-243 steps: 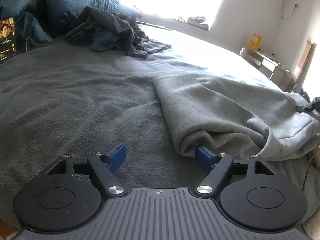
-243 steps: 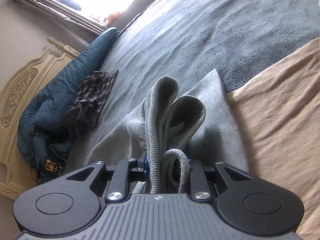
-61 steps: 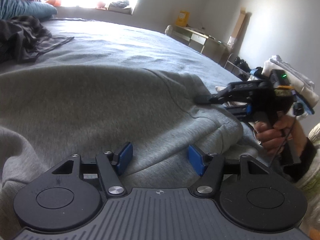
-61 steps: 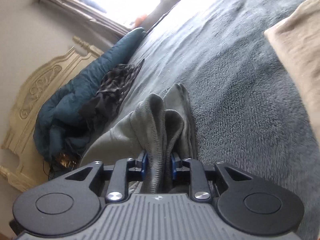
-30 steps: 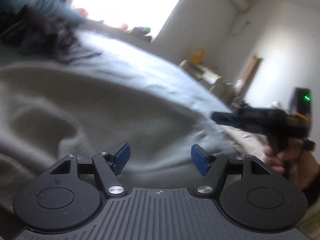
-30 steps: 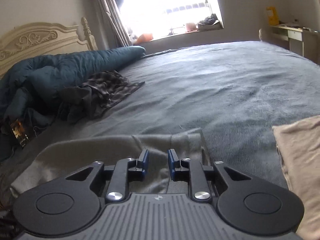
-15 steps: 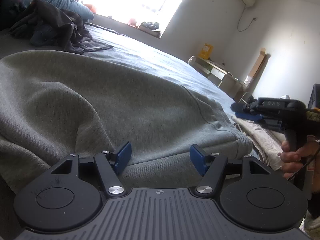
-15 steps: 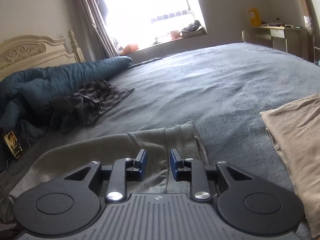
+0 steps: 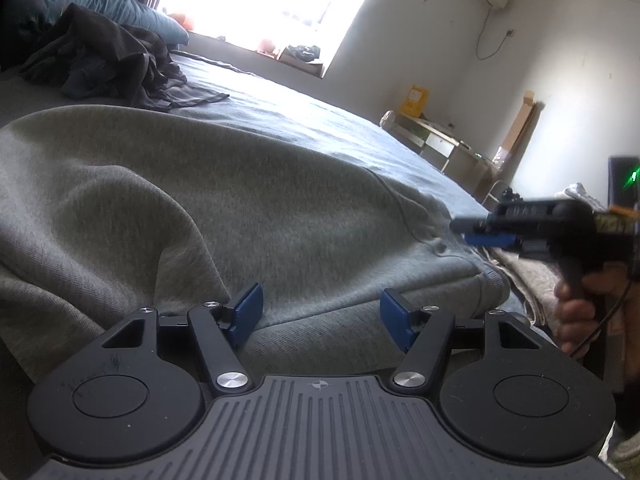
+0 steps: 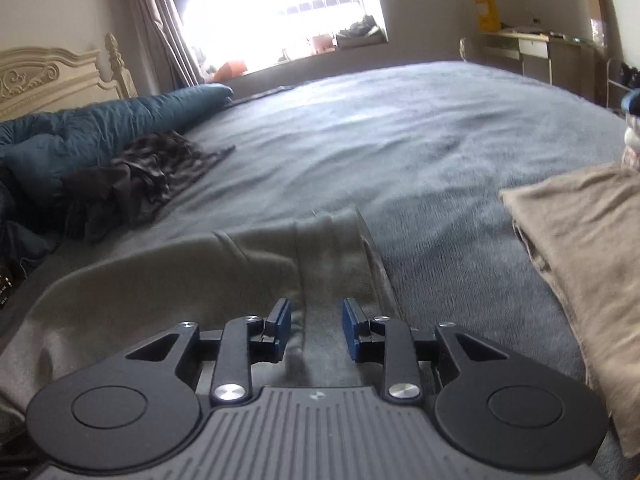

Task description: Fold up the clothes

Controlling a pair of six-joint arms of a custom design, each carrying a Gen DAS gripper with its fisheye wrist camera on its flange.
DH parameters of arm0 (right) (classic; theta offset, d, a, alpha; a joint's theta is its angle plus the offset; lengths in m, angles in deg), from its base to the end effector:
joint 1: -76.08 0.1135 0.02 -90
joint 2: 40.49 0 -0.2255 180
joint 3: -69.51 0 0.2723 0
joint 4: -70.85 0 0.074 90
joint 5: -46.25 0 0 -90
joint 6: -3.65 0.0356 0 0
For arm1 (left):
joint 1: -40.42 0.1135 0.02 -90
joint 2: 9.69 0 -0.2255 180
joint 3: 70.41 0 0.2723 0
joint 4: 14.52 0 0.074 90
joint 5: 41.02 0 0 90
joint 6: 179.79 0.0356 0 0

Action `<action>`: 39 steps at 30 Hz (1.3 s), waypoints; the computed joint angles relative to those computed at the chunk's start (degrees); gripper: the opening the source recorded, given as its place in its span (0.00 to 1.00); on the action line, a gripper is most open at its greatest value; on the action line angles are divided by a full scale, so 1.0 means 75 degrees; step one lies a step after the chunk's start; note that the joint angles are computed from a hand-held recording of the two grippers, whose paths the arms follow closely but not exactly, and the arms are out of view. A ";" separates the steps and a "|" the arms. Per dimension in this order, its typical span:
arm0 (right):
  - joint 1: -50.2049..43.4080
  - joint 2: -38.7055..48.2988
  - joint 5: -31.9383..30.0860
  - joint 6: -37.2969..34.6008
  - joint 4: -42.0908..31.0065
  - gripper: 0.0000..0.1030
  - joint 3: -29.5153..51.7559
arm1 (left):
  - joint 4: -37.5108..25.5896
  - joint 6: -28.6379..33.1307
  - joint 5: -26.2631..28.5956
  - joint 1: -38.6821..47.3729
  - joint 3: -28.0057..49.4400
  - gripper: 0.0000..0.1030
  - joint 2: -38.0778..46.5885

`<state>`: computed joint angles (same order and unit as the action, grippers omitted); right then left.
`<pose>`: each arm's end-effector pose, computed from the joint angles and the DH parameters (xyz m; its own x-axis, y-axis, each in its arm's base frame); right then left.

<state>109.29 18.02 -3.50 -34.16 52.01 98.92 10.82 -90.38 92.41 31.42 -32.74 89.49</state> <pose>0.1866 0.0946 0.0982 -0.4250 0.4425 -0.7897 0.4565 0.8581 0.2352 0.2594 -0.0659 0.0379 -0.5897 0.0858 -0.8030 0.6557 0.6314 -0.4140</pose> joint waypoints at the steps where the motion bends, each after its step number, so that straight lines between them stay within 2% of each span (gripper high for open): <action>1: 0.0016 0.0015 0.0097 -0.0146 -0.0059 0.31 0.0134 | 0.0009 -0.0020 0.0034 0.0023 0.0001 0.64 0.0012; 5: -0.0443 0.0503 0.0026 -0.1001 0.0328 0.31 0.0553 | -0.0043 -0.0003 0.0144 0.0092 0.0046 0.64 0.0047; 10: -0.1921 0.2302 -0.1341 -0.1626 0.1413 0.31 0.0985 | 0.0033 0.0068 0.0298 0.0174 0.0064 0.64 0.0133; 11: -0.2221 0.2699 -0.1677 -0.1716 0.1575 0.40 0.1070 | 0.0077 0.0093 0.0333 0.0199 0.0051 0.64 0.0149; 12: -0.2340 0.2713 -0.1804 -0.1649 0.1634 0.43 0.1025 | 0.0116 0.0110 0.0397 0.0253 0.0000 0.64 0.0106; 14: -0.2476 0.2283 -0.2007 -0.1469 0.1632 0.43 0.0760 | 0.0164 0.0118 0.0639 0.0476 -0.0239 0.64 -0.0204; 19: -0.0967 0.0370 -0.0436 -0.1542 0.0435 0.41 0.0424 | -0.0038 0.0502 0.1961 0.1721 -0.0968 0.66 -0.1337; 23: 0.0358 -0.0197 -0.0151 -0.1802 0.0301 0.41 0.0549 | -0.1254 0.1546 0.2451 0.2856 -0.1237 0.66 -0.2261; 26: 0.1002 0.0510 -0.0705 -0.1877 0.0992 0.41 0.0897 | -0.1868 0.1996 0.2364 0.3396 -0.1186 0.66 -0.2506; 30: 0.1630 0.2213 -0.1592 -0.2305 0.1977 0.41 0.1794 | -0.1873 0.1973 0.2041 0.3588 -0.0934 0.66 -0.2213; 34: 0.1978 0.3582 -0.1932 -0.2624 0.2029 0.41 0.2894 | -0.1555 0.1669 0.2044 0.3711 -0.0679 0.66 -0.1801; 39: 0.2171 0.4204 -0.1911 -0.3037 0.1935 0.39 0.3515 | -0.1227 0.1305 0.2283 0.4028 -0.0533 0.65 -0.1459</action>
<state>125.57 49.55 -17.83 -56.93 66.52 125.28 1.62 -80.59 109.53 61.63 -36.74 78.55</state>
